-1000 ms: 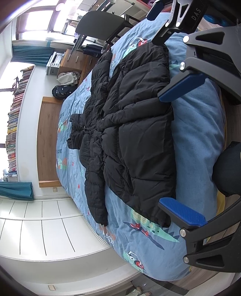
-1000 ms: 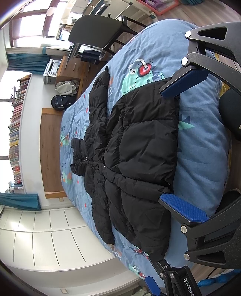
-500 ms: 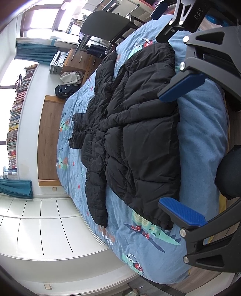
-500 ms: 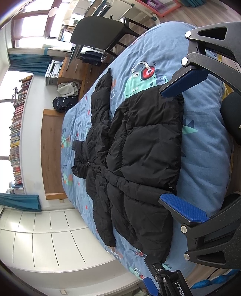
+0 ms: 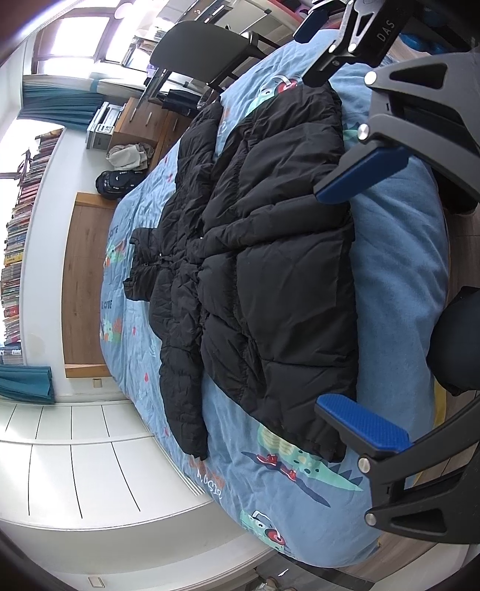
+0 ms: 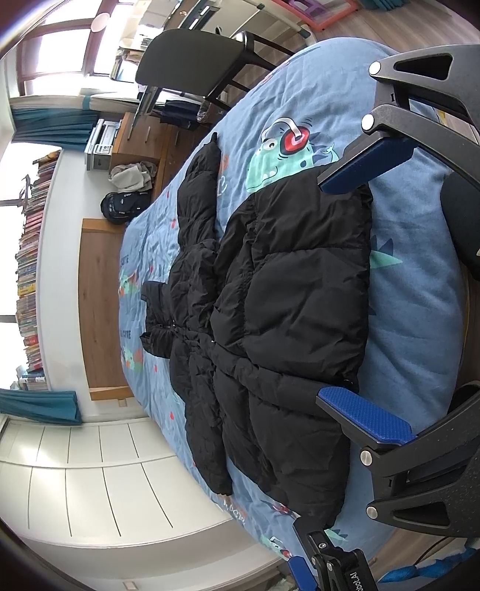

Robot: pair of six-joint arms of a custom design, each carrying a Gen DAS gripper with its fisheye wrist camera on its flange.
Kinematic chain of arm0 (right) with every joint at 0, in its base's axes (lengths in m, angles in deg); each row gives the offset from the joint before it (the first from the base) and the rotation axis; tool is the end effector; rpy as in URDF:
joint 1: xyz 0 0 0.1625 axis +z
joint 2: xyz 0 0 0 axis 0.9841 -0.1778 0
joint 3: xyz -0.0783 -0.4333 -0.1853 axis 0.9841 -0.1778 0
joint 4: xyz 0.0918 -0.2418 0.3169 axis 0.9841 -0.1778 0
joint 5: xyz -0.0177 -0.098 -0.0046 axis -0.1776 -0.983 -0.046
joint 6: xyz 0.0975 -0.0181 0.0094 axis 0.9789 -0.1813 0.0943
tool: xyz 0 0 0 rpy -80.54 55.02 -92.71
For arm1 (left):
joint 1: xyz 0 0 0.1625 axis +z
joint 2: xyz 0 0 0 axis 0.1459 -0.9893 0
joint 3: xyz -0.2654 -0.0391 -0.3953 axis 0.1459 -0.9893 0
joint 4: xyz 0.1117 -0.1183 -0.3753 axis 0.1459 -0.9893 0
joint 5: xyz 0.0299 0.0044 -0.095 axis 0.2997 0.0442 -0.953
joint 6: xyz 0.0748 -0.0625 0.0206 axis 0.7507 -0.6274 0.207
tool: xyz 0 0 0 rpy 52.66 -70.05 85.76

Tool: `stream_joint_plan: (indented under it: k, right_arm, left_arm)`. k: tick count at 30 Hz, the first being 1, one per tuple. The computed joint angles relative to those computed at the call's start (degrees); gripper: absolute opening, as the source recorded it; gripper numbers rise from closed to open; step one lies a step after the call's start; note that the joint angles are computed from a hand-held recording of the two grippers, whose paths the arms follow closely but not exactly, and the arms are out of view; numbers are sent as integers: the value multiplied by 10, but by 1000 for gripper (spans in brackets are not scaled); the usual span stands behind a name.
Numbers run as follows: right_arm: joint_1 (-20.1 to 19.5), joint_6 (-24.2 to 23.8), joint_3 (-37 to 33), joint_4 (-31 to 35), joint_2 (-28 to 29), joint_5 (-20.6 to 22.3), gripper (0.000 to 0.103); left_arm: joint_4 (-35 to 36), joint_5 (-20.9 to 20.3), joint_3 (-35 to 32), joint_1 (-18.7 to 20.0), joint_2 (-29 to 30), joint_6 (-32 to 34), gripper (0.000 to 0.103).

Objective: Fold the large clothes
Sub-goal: 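Move both grippers toward the hem of the black puffer jacket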

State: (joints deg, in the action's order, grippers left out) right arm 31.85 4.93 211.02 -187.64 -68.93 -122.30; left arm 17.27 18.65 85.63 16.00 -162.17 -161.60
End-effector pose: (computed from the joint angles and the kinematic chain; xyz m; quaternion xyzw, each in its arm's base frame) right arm 0.2605 -0.4180 0.1234 0.3347 -0.8453 0.3339 0.2487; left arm -0.1301 -0.3049 0.3410 -0.0202 0.7981 -0.4495 0.4006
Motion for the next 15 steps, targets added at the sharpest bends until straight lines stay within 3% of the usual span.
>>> stream_joint_plan:
  k: [15]
  right_arm:
    - [-9,-2,-32,35,2,4,102]
  left_arm:
    - [-132,2,-3,63,5,126,103]
